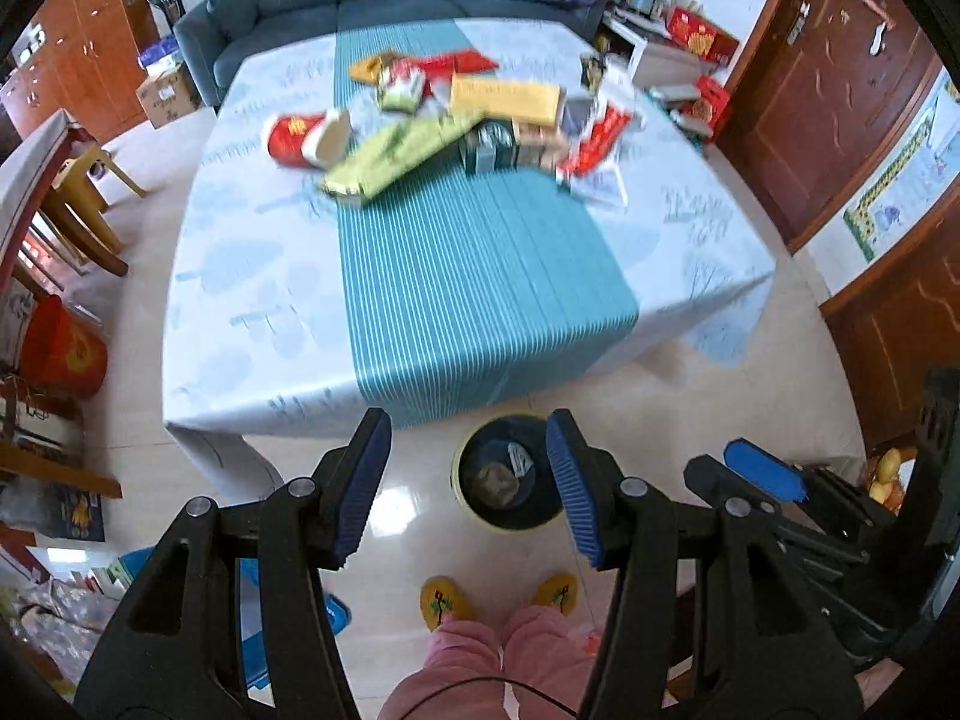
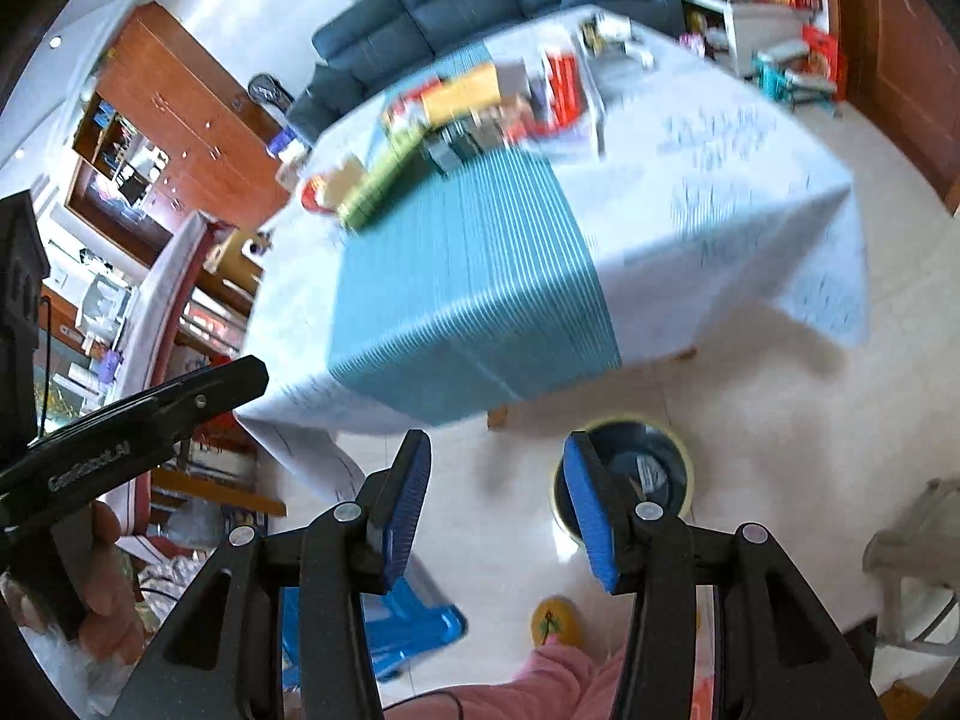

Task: Collect trash
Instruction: 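Move both open tools back toward the table, then grasp the green snack bag with the left tool while the right tool grasps a red-and-white wrapper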

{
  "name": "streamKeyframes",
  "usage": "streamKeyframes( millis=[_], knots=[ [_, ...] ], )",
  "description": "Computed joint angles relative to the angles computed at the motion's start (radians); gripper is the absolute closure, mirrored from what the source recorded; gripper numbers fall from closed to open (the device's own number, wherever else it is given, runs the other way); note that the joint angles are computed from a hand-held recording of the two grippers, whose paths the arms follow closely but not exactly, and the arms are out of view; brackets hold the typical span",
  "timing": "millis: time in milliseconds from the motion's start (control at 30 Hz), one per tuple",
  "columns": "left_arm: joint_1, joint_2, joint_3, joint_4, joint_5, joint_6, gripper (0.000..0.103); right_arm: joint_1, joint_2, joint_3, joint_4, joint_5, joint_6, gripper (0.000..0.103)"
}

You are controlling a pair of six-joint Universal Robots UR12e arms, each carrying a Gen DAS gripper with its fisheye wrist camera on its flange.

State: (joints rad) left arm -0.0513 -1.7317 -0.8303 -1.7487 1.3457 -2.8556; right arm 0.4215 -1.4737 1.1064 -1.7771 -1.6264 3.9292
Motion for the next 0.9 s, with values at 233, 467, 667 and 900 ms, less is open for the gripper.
streamKeyframes(
  millis=[233,467,667,900],
  knots=[
    [0.013,-0.070,0.134,0.020,-0.035,0.039,0.052,0.015,0.053,-0.130,0.025,-0.103,-0.007,0.056],
    [0.019,-0.132,0.200,0.022,0.004,0.078,0.052,0.002,0.104,-0.232,0.046,-0.180,-0.028,0.051],
    [0.006,-0.199,0.234,0.008,0.090,0.034,0.052,-0.057,0.138,-0.252,0.049,-0.141,-0.111,0.046],
    [-0.035,-0.304,0.312,-0.018,0.196,-0.069,0.052,-0.176,0.183,-0.244,0.038,0.021,-0.258,0.046]
  ],
)
